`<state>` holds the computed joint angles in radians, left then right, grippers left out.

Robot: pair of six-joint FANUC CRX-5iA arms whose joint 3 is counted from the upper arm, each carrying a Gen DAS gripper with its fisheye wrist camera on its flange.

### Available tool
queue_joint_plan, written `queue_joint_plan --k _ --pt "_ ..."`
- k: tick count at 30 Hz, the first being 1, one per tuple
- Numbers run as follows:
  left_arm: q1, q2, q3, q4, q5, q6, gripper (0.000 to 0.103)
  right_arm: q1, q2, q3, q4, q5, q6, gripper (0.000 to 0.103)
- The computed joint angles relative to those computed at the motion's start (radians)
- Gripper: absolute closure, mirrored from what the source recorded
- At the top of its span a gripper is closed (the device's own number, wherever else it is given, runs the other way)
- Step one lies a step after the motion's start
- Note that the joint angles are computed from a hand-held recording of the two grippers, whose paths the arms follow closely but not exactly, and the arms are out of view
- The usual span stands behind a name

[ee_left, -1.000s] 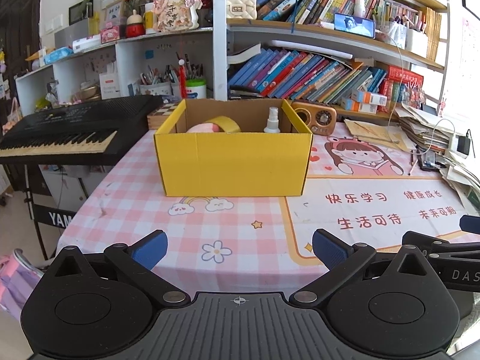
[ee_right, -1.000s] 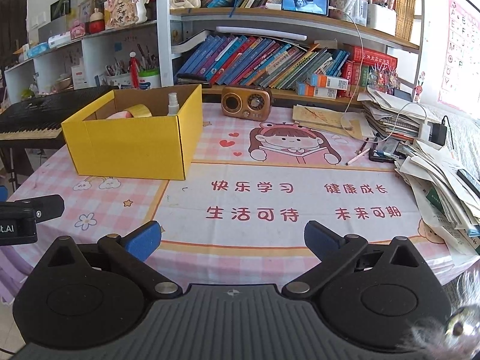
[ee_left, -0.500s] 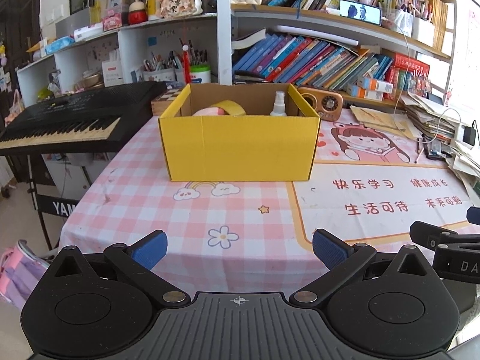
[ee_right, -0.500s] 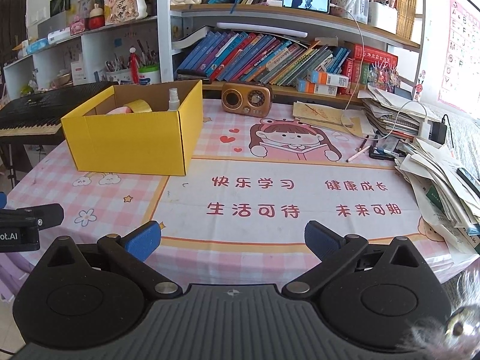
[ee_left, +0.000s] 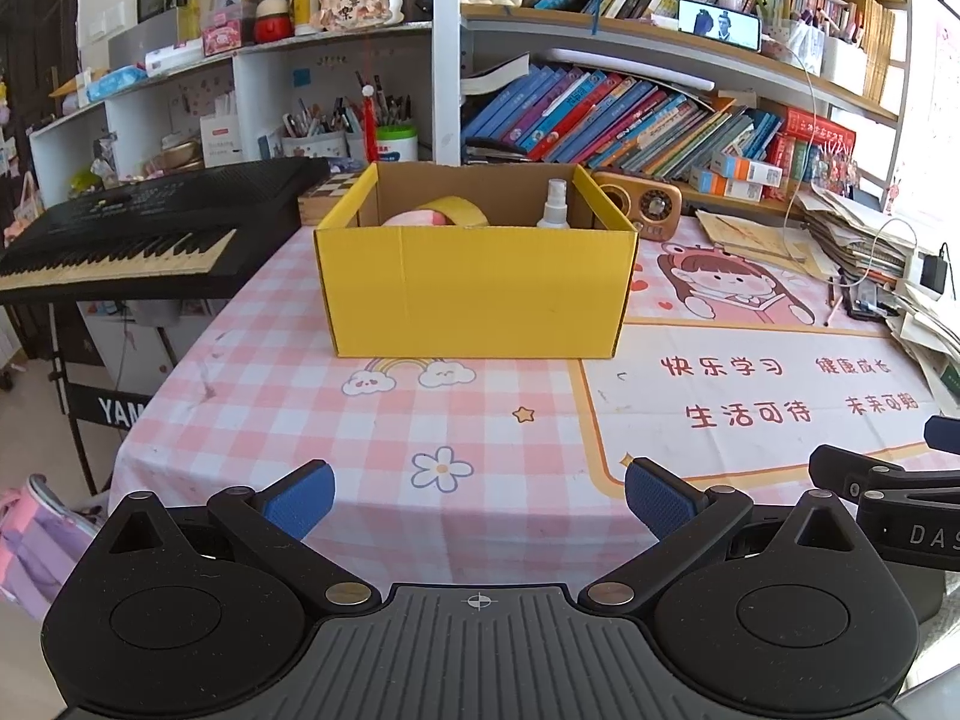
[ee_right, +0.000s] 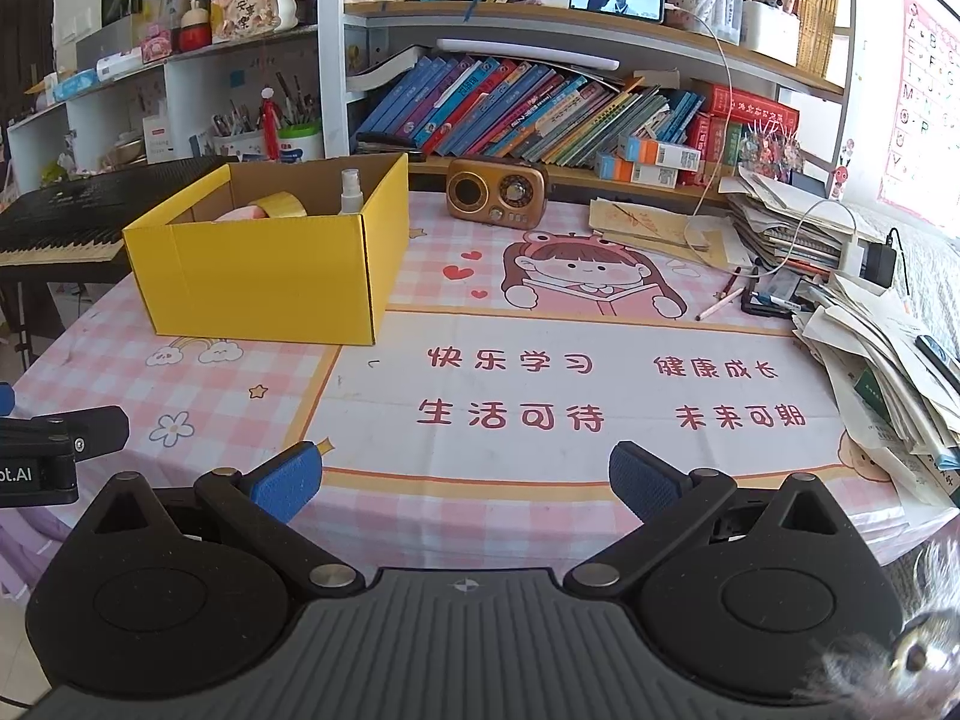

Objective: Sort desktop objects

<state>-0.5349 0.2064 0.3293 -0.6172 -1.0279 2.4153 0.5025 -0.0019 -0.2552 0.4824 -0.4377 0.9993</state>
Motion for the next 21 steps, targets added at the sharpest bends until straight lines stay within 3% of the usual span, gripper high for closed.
queue_joint_plan --k 21 --pt "0.006 0.006 0.005 0.019 -0.008 -0.017 0.0 0.005 0.006 0.007 -0.008 -0.011 0.006 0.0"
